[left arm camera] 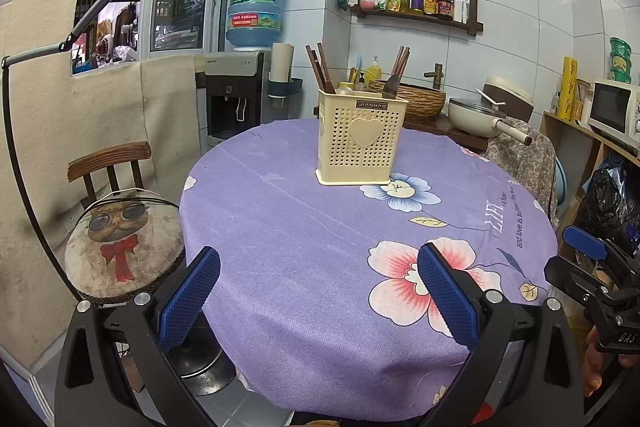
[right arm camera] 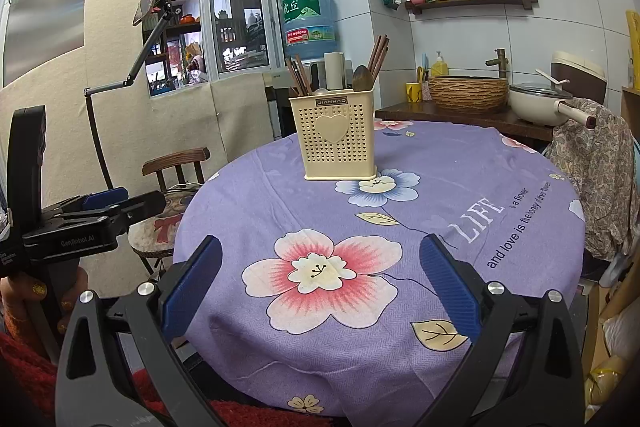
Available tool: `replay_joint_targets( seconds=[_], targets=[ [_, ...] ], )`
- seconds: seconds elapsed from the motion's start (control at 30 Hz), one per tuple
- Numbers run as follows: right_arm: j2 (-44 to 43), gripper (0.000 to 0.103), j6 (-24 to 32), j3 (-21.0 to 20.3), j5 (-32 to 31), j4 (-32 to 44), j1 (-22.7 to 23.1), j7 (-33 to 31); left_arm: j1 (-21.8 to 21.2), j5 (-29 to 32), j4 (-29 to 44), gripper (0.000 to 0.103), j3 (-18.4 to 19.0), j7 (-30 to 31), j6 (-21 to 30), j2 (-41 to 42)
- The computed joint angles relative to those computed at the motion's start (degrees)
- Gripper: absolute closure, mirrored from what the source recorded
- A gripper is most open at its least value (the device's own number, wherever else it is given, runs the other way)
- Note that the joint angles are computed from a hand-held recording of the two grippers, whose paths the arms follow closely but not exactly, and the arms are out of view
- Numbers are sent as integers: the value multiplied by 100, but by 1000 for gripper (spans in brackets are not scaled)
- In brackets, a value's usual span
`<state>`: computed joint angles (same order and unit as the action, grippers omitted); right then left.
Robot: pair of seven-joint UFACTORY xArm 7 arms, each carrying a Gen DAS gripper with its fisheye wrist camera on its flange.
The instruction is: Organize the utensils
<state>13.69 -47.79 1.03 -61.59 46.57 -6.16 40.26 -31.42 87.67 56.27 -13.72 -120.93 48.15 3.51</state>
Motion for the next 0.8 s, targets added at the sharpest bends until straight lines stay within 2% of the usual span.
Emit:
replay_joint_targets(
  seconds=[0.43, 0.5, 0.63, 0.8],
  targets=[
    [4, 6, -7, 0, -4, 3, -3, 6, 0, 7, -9, 6, -11, -7, 30, -36],
    [-3, 6, 12, 0, 19, -5, 5, -18, -21, 105, -40, 6, -31, -136, 114, -56],
    [0, 6, 14, 7, 36, -9, 6, -32, -58, 72, 48, 6, -50, -4, 249, 2],
    [-6, 6, 9, 11, 64, -29, 8, -62, -51, 67, 41, 6, -27, -35, 158, -19]
  ],
)
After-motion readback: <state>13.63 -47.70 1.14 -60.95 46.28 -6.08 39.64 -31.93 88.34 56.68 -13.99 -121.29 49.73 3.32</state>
